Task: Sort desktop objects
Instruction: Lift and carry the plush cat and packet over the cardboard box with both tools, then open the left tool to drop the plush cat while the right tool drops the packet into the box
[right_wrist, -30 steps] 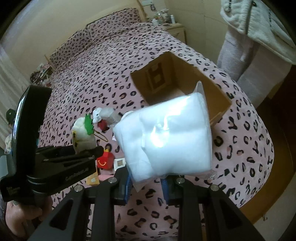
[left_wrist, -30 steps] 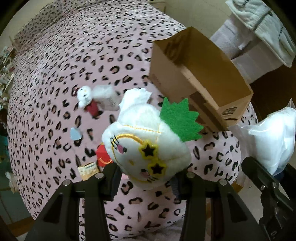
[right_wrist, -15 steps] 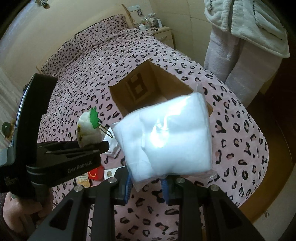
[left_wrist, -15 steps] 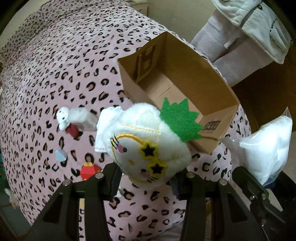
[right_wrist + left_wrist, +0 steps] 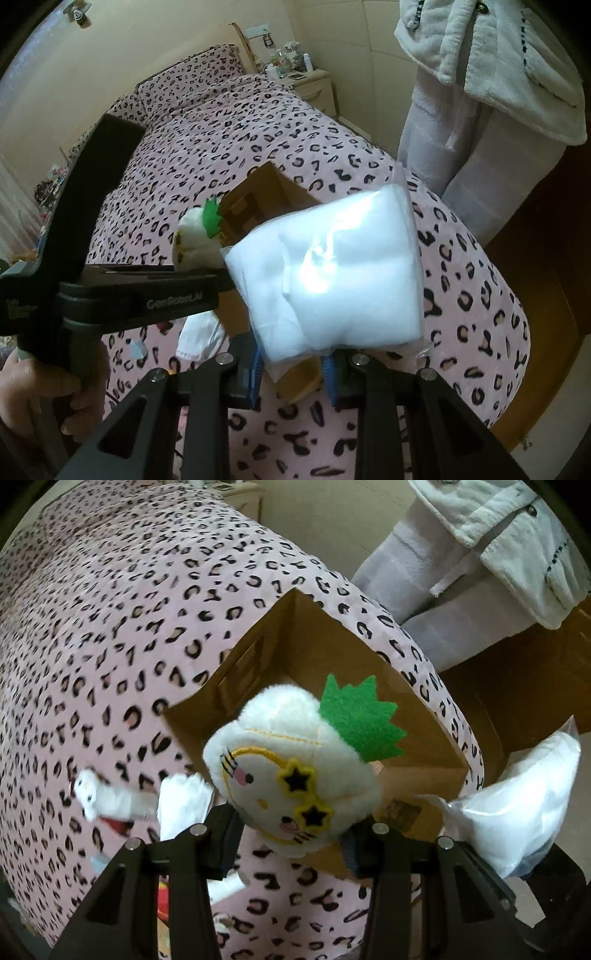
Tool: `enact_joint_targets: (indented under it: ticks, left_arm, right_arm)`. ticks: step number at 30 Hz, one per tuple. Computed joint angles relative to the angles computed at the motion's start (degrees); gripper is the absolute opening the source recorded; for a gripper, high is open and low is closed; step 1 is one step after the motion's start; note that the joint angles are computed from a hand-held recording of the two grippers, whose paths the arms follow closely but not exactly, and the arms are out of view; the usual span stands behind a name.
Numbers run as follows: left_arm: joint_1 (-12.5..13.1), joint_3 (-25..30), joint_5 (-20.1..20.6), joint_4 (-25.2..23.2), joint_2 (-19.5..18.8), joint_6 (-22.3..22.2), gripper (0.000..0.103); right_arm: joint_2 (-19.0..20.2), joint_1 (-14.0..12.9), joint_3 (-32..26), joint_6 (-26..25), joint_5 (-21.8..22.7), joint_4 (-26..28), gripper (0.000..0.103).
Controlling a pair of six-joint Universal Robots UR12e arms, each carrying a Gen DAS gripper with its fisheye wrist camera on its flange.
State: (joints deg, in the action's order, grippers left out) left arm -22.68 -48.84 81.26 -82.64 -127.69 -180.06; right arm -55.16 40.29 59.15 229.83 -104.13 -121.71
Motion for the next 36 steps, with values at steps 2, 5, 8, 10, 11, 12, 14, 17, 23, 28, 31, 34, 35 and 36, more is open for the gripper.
enact_joint_targets:
  ticks: [2, 5, 8, 10, 11, 12, 14, 17, 23, 28, 31, 34, 35, 36]
  left_arm:
    - [-0.3, 2.0, 0.4, -1.1, -1.5, 1.1, 0.045]
    - [-0.5, 3.6, 0.7, -2.4, -3.0, 2.1, 0.045]
    - [-0.8, 4.5, 1.8, -3.4, -4.2, 4.3, 0.045]
    - [-0.9, 4.7, 2.7, -3.8, -4.6, 5.8, 0.045]
    - [-1.0, 4.7, 3.2, -3.7, -4.8, 6.6, 0.045]
    - [-1.1, 4.7, 3.8, -3.9, -5.1, 7.4, 0.045]
    - [-1.1, 4.9, 4.4, -4.2, -5.5, 8.3, 0.045]
    - [-1.0, 4.7, 5.0, -3.7, -5.8, 9.6, 0.045]
    - [-1.1, 5.0, 6.7, -3.2, -6.2, 11.9, 0.048]
    - [-1.2, 4.5, 7.4, -2.8, -6.0, 12.2, 0.057]
    - [-1.1, 3.6, 8.2, -1.4, -5.6, 11.9, 0.074]
    - [-1.0, 3.2, 8.2, -0.8, -5.2, 11.4, 0.083]
    - [-0.8, 2.8, 7.6, -0.5, -5.0, 11.6, 0.085]
    - [-0.7, 2.5, 7.4, -0.4, -4.7, 11.5, 0.086]
  right_arm:
    - [0.3, -0.3, -0.2, 0.0, 0.0, 0.2, 0.026]
    - [0.7, -0.8, -0.3, 0.2, 0.4, 0.4, 0.026]
    - [1.1, -1.3, -0.2, 0.4, 1.9, 0.7, 0.026]
    - [1.4, -1.6, -0.1, 0.5, 3.3, 0.4, 0.026]
    - [1.6, -1.6, -0.2, 0.2, 3.6, 0.5, 0.026]
    - [1.8, -1.6, -0.3, -0.1, 3.9, 0.5, 0.026]
    - [2.2, -1.7, -0.5, -0.8, 4.9, 0.5, 0.026]
    - [2.7, -1.9, -0.8, -1.2, 6.0, 0.2, 0.026]
    - [4.2, -2.0, -2.6, -3.2, 7.3, 1.1, 0.026]
    - [4.7, -2.5, -3.0, -3.6, 8.8, 1.6, 0.031]
    - [4.9, -2.4, -3.8, -4.0, 7.7, 3.4, 0.034]
    - [4.6, -2.4, -3.7, -4.0, 7.6, 4.1, 0.038]
    - [4.4, -2.5, -3.5, -3.9, 7.8, 4.0, 0.038]
    - [4.3, -2.5, -3.4, -3.9, 7.9, 4.0, 0.038]
